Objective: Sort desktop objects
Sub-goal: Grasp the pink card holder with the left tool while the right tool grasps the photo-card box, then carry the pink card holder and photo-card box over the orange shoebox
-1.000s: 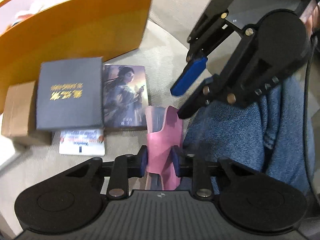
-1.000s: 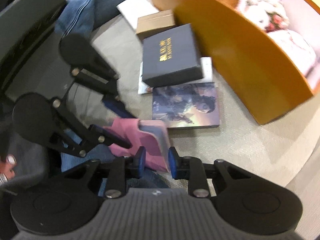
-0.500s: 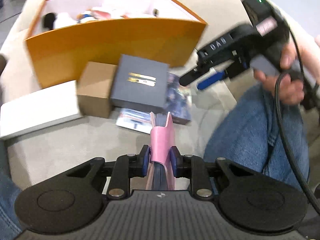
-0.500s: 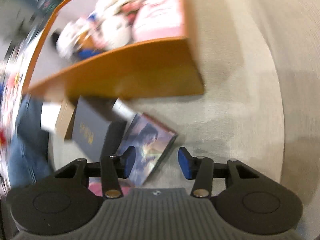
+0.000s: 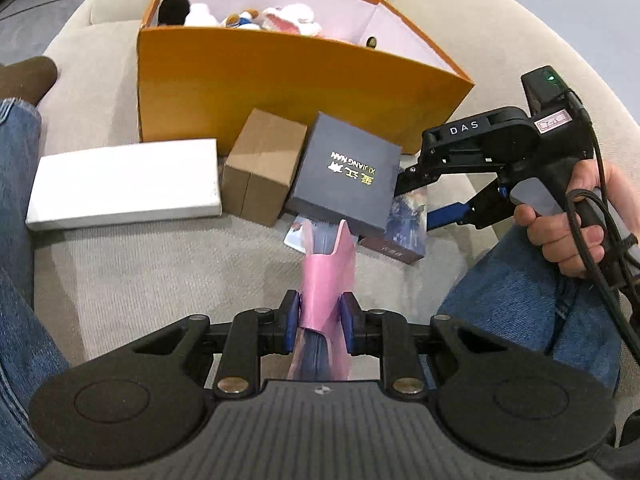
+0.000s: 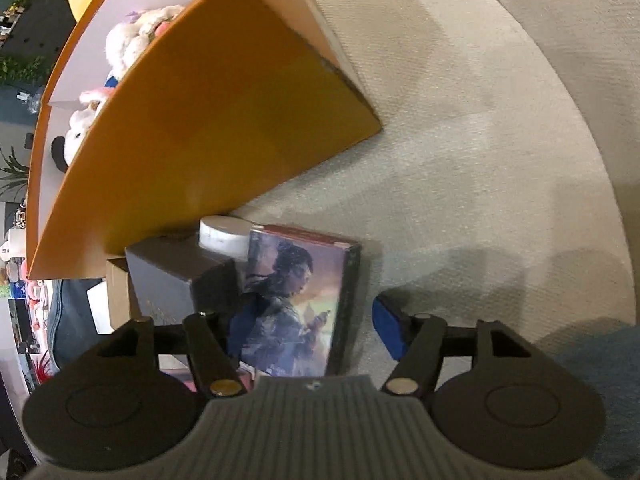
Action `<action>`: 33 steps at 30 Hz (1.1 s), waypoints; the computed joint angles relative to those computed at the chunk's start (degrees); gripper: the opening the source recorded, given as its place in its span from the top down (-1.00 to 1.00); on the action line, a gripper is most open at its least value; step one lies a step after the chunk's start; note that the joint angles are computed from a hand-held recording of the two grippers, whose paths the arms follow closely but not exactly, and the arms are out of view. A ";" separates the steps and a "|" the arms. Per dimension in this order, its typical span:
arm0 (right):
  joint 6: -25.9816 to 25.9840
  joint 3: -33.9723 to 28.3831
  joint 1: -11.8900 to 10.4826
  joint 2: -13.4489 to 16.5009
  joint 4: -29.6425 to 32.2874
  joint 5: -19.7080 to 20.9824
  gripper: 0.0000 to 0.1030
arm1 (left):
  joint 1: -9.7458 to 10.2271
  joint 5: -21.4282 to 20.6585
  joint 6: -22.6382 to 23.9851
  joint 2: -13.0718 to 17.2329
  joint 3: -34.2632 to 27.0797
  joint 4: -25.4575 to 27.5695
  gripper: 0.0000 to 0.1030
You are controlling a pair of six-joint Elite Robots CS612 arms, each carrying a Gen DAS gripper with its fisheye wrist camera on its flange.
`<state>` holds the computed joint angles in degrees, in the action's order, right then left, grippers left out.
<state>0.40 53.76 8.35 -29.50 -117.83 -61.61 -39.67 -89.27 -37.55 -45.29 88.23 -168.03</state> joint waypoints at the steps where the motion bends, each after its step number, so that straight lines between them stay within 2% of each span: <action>1: -0.24 0.62 0.14 -0.21 -1.02 0.02 -0.27 | 0.07 -0.25 -0.29 -0.04 -0.03 0.26 0.51; 4: -0.51 2.65 0.43 -1.17 -4.07 -0.50 -0.20 | -0.01 -0.21 -0.82 -0.01 0.19 0.21 0.51; 7: 0.90 4.85 0.03 -2.38 -7.32 0.33 0.22 | -0.11 -0.08 -2.01 -0.29 0.60 -0.07 0.51; 13: -1.50 9.07 -0.27 -5.20 -12.51 2.40 0.51 | -0.50 1.23 -3.10 -0.33 0.42 0.22 0.51; 15: -2.72 9.71 -0.92 -5.58 -13.11 3.80 0.52 | -0.59 1.46 -3.47 -0.43 0.48 0.53 0.51; 18: -4.19 10.83 -0.60 -5.88 -15.63 1.29 0.50 | -0.57 1.37 -4.69 -0.49 0.46 0.70 0.51; 21: -4.03 9.27 -0.92 -5.15 -13.54 2.16 0.51 | -0.59 1.32 -5.57 -0.69 0.74 0.75 0.51; 25: -4.81 9.96 -0.76 -5.52 -14.39 1.78 0.53 | -0.71 1.66 -6.75 -1.27 1.48 0.11 0.52; 28: -6.68 10.69 -0.33 -5.80 -15.61 0.48 0.53 | -0.78 1.70 -7.88 -1.83 2.39 -2.08 0.53; 33: -9.08 13.14 -1.33 -8.10 -18.60 0.77 0.53 | -0.98 1.87 -8.04 -3.79 4.24 -6.31 0.55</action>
